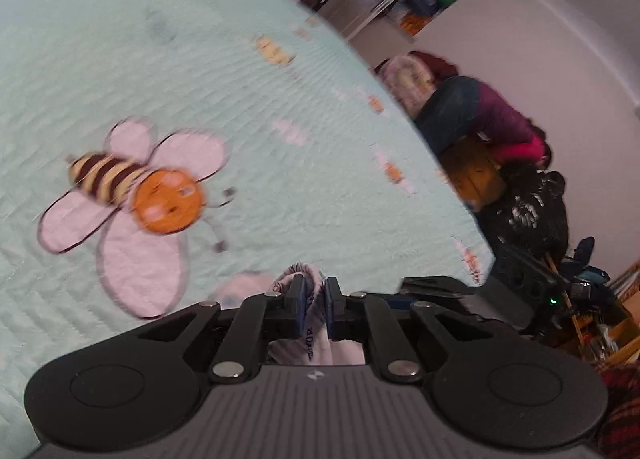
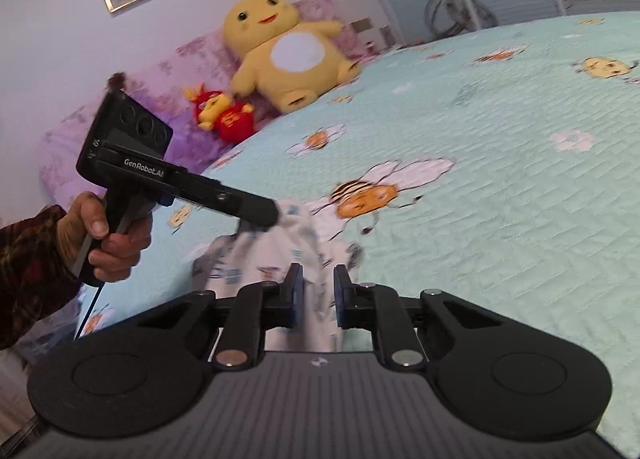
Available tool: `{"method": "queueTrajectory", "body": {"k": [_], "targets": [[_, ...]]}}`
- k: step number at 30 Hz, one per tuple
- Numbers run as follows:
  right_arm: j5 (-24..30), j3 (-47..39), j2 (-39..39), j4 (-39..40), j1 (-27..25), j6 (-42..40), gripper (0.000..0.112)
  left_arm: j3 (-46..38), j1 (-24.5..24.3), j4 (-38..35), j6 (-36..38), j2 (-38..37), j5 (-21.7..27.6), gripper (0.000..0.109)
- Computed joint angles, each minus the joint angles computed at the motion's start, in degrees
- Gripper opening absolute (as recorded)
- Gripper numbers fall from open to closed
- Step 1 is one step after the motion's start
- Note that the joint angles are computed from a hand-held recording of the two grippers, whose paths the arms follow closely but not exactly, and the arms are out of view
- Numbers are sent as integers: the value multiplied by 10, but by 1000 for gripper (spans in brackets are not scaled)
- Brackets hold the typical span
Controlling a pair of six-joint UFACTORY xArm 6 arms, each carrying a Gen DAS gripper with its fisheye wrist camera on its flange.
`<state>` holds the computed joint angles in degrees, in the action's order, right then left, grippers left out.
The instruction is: Fold clothes
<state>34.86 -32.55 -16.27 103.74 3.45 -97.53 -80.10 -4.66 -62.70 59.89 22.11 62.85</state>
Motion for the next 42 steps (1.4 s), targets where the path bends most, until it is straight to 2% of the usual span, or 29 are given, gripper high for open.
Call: {"method": "queueTrajectory", "body": {"k": [2, 3, 4, 6, 8, 11, 13, 15, 16, 18, 20, 22, 24, 27, 30, 31, 32, 33, 34, 35, 39, 42], "targets": [[-88, -13, 14, 46, 41, -45, 16, -18, -7, 20, -19, 25, -4, 9], [-115, -18, 17, 76, 54, -78, 16, -18, -7, 16, -19, 28, -3, 9], [-118, -17, 11, 96, 59, -103, 16, -16, -6, 9, -16, 29, 0, 9], [-75, -11, -7, 85, 54, -110, 17, -12, -4, -7, -10, 30, 5, 11], [-45, -25, 1, 19, 56, -61, 17, -6, 0, -15, -11, 30, 10, 13], [23, -74, 57, -110, 48, 51, 17, -9, 7, -25, -14, 37, 18, 15], [5, -101, 89, -113, 60, 57, 17, -13, 9, -31, -17, 42, 20, 17], [13, -129, 121, -116, 55, 74, 17, -2, 10, -46, -16, 35, -9, 18], [3, -141, 136, -123, 57, 84, 12, 10, 10, -54, -17, 26, -34, 20], [-6, -151, 155, -124, 57, 84, 3, 48, 13, -94, -11, -2, -82, 22], [3, -145, 152, -117, 49, 80, 3, 104, 22, -155, 27, -47, -109, 23], [-7, -140, 147, -113, 54, 70, 3, 177, 27, -212, 76, -110, -137, 34], [-11, -144, 152, -109, 57, 68, 3, 251, 32, -259, 113, -176, -158, 58], [-17, -148, 153, -118, 61, 79, 3, 338, 23, -315, 152, -261, -210, 65], [-27, -148, 151, -126, 68, 82, 4, 368, -22, -359, 188, -293, -304, 71], [-30, -149, 151, -132, 69, 86, 4, 363, -38, -361, 192, -283, -336, 70], [-32, -151, 152, -138, 71, 91, 4, 354, -52, -363, 195, -267, -366, 60], [-33, -152, 152, -146, 71, 97, 4, 345, -67, -364, 197, -251, -397, 19], [-34, -153, 151, -154, 71, 103, 4, 336, -77, -366, 202, -234, -420, 16], [-25, -155, 153, -158, 67, 105, 4, 330, -75, -392, 212, -222, -419, 16], [34, -160, 177, -137, 31, 91, 0, 336, -48, -426, 233, -217, -378, 16], [69, -156, 184, -117, 11, 84, 0, 349, -42, -456, 253, -225, -368, 19]]}}
